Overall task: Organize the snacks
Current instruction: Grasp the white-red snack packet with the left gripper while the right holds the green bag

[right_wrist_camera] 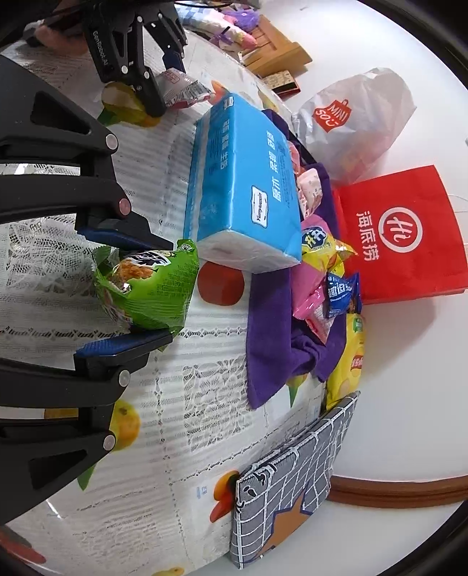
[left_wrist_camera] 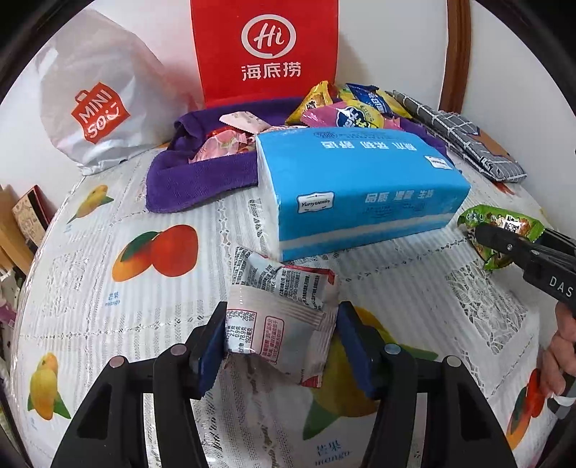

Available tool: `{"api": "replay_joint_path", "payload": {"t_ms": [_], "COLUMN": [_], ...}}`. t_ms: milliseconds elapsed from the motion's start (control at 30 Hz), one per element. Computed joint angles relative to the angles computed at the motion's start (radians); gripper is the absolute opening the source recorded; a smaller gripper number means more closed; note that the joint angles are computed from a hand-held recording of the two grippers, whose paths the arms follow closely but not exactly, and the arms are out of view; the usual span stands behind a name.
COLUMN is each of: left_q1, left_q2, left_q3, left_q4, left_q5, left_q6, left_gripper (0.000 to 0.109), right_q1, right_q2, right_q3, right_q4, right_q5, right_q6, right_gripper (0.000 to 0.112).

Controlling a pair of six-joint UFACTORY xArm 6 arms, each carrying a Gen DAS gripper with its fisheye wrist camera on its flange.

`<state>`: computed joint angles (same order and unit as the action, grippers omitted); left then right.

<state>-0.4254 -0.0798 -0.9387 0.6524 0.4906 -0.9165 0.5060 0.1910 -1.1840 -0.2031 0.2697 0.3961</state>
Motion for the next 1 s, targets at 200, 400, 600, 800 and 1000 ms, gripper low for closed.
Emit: {"api": "replay_joint_path", "payload": {"t_ms": [200,400,600,800,1000], "left_q1": [0.006,0.006,0.007,0.007,0.008], "left_q2": [0.004,0.004,0.006,0.006,0.006], "left_q3": [-0.001,0.0,-0.001,0.0,0.001], "left_q4": [-0.02,-0.026,-0.034,-0.033,-0.031], "left_q5": [-0.013,-0.018,-0.021,-0.023,-0.024], "left_q6": [0.008,0.014,0.023,0.022,0.017], "left_gripper": [0.058,0.059,0.06,0.06,0.06], "right_q1": [-0.001,0.003,0.004,0.004,0.003], "right_q2": [-0.004,-0.002,-0.004,-0.004,-0.007], "right_q3": [0.02,0.014,0.02,0.019,0.025], "right_q4": [0.207,0.219,0.31,0.267,0.273], "right_q5": [-0.032,-0.026,-0.034,-0.032,-0.042], "right_q6": [-0.152,-0.172,-0.24,-0.208,-0.212], "right_gripper": [0.043,0.043,0.043,0.044,0.043]}}
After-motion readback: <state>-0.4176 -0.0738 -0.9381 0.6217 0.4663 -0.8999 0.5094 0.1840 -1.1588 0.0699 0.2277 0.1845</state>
